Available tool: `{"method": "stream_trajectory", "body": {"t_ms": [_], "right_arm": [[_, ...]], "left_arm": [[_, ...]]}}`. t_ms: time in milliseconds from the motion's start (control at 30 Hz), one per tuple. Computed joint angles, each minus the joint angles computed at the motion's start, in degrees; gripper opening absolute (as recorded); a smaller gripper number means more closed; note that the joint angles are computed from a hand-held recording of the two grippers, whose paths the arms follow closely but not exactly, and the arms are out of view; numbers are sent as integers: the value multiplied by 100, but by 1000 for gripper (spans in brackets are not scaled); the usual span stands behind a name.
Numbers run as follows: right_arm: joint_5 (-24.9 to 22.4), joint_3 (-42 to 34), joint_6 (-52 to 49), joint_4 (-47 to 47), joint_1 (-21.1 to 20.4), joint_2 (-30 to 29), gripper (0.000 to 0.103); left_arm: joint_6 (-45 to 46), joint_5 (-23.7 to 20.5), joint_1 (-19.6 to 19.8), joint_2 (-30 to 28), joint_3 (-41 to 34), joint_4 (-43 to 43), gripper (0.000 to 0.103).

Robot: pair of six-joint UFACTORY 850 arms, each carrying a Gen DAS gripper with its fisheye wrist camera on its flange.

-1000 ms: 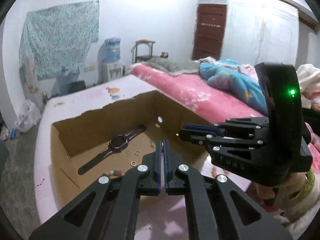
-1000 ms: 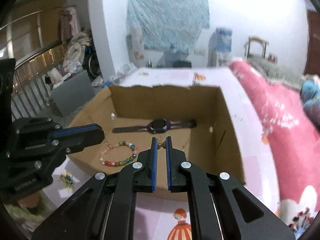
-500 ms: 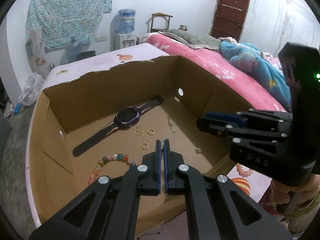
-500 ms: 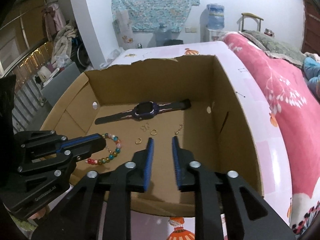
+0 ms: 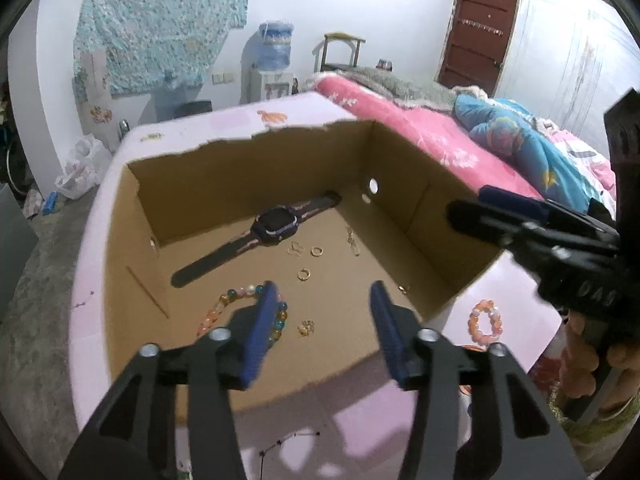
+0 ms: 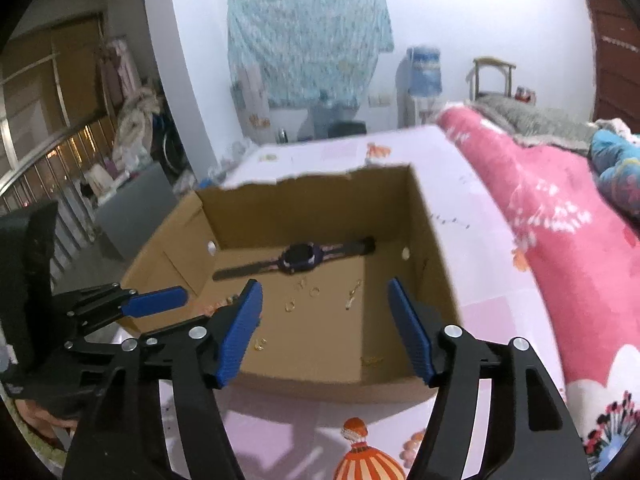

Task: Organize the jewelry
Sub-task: 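Withdraw the right gripper and move it over the pink-orange bead bracelet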

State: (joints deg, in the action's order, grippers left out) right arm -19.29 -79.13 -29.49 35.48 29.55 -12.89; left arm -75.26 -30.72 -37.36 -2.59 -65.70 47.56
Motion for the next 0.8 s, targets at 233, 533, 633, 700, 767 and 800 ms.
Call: {"method": "stream_trajectory", "body": {"t_ms": [233,533,633,700,767,800], "right_arm": [[446,743,-93,88,-364,836,67],[6,1328,1465,-1248,-655,1211,67],[-117,1466,1695,-1495,-624,1218,66],[-174,1517,1620,-1512,-579,1185,63],[-282,1517,1448,-1383,-542,1115,56],[-358,1500,1328,-1292,-528,1060,52]], "left_arm": [[-917,-341,-538,601,401,1185,84],[-327,-141,-979,606,548,574,98],[-3,-238,-972,255,380,6,98],[92,-262,-937,48,290,-227,98],[280,-329,-885,-151,185,-508,97],[335,-431,-869,-276,101,-614,97]]}}
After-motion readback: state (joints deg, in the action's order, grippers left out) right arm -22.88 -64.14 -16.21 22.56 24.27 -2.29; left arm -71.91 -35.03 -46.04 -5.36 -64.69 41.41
